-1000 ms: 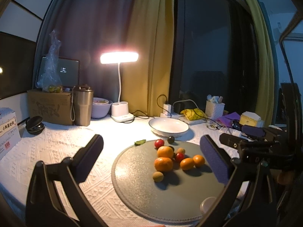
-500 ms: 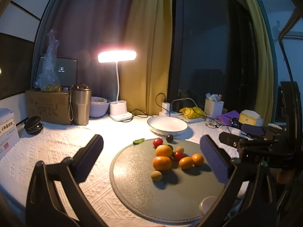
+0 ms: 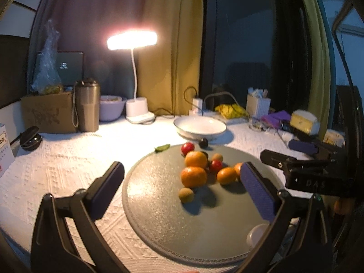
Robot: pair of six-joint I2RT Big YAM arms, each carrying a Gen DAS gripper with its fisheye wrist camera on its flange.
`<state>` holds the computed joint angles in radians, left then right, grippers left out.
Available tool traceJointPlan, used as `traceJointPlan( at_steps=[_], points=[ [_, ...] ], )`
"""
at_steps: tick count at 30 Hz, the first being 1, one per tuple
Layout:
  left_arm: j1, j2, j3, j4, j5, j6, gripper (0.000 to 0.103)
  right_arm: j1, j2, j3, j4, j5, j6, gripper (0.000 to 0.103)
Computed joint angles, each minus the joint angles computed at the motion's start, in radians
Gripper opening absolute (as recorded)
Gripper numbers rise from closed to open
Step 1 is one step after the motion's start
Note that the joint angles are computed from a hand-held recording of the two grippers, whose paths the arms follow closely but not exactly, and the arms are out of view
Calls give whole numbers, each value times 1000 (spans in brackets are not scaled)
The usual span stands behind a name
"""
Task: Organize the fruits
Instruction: 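Grasp the orange mandarin with the right gripper while the left gripper grasps the small yellow fruit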
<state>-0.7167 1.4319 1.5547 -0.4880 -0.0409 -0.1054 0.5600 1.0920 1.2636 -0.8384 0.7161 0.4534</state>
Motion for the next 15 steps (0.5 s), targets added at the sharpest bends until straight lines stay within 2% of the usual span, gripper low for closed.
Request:
traceJointPlan(
  at_steps=[9, 14, 15],
  points=[
    [-2, 95, 103, -130, 27, 20, 100, -81, 34, -7, -23, -133, 23, 91],
    [5, 165, 195, -262, 51, 23, 83, -132, 57, -2, -31, -238, 27, 82],
    [9, 185, 220, -298, 56, 16, 77, -141, 62, 1, -34, -258, 29, 81]
  ],
)
